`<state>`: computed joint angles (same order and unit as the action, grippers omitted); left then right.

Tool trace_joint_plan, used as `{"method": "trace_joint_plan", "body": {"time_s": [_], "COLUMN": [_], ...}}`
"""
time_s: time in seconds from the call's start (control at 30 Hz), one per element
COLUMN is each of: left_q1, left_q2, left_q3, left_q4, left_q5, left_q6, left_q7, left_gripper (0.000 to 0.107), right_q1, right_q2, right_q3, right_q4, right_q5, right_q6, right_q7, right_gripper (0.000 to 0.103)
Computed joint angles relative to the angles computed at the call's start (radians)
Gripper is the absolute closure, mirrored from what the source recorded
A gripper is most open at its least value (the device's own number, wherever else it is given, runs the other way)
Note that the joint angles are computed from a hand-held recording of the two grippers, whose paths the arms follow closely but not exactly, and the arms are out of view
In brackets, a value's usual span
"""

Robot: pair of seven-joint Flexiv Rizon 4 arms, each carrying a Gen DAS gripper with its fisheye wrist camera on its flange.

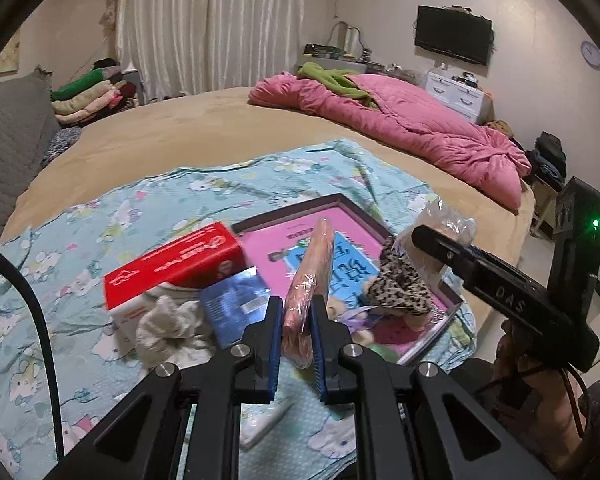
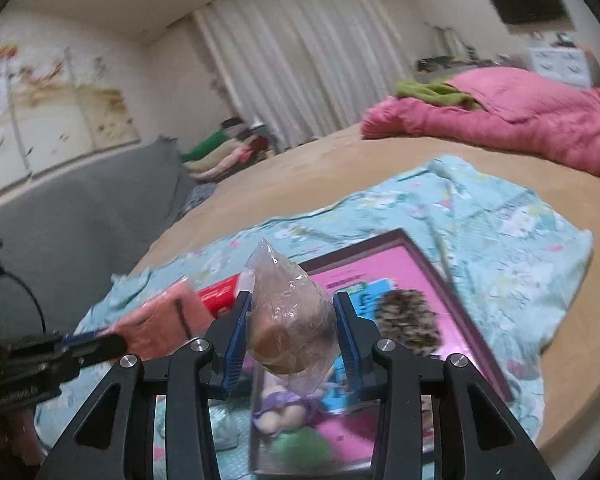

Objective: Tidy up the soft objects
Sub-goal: 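Carry the clear bag with the right tool while the left tool carries the pink item to the book, then lower the bag onto the book and open the right tool while the left tool releases the pink item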

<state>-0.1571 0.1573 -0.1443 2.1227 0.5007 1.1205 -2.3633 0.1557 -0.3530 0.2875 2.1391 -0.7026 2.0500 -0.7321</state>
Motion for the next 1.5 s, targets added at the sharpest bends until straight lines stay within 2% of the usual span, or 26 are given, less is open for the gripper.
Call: {"method": "trace_joint_plan", "body": {"time_s": [0.23, 0.53, 0.8, 0.97, 1.07, 1.3, 1.5], "left_q1": [-0.032, -0.090, -0.117, -0.125, -0.131, -0.142, -0.153], "left_q2": [-0.097, -0.213, -0.286, -0.323, -0.346, -0.386, -0.400], "left_q3": [0.004, 0.062, 0.099, 0.109, 0.112, 0.115, 0.117], "left_q4": [-0.058, -0.074, -0.102, -0.107, -0.112, -0.119, -0.122], "left_q5": [-0.036, -0.182, -0.275, -0.344, -0.377, -0.434, -0.454], "left_q6": [0.044, 0.141, 0.114, 0.114, 0.113, 0.118, 0.116], "left_q7": [0.022, 0.056, 0.028, 0.036, 0.045, 0.076, 0.104], "left_gripper": [0.093, 0.093, 0.093, 0.093, 0.093, 0.093, 0.093], "right_q1": [0.101, 0.105, 0.145, 0.280, 0.309, 0.348, 0.349], "right_q2": [0.042, 0.041, 0.049, 0.073, 0.074, 0.065, 0.053], "right_q3": [-0.085, -0.092, -0.122, -0.233, -0.261, -0.305, -0.302], "right_q4": [0.022, 0.011, 0.011, 0.013, 0.008, -0.002, -0.010], "right_q5": [0.221, 0.342, 0.434, 0.594, 0.646, 0.679, 0.657], "right_q6": [-0.015, -0.038, -0.060, -0.096, -0.122, -0.169, -0.195], "right_q7": [-0.099, -0.141, -0.189, -0.285, -0.312, -0.346, -0.364], "right_gripper": [0.061, 0.061, 0.061, 0.061, 0.061, 0.061, 0.061]}}
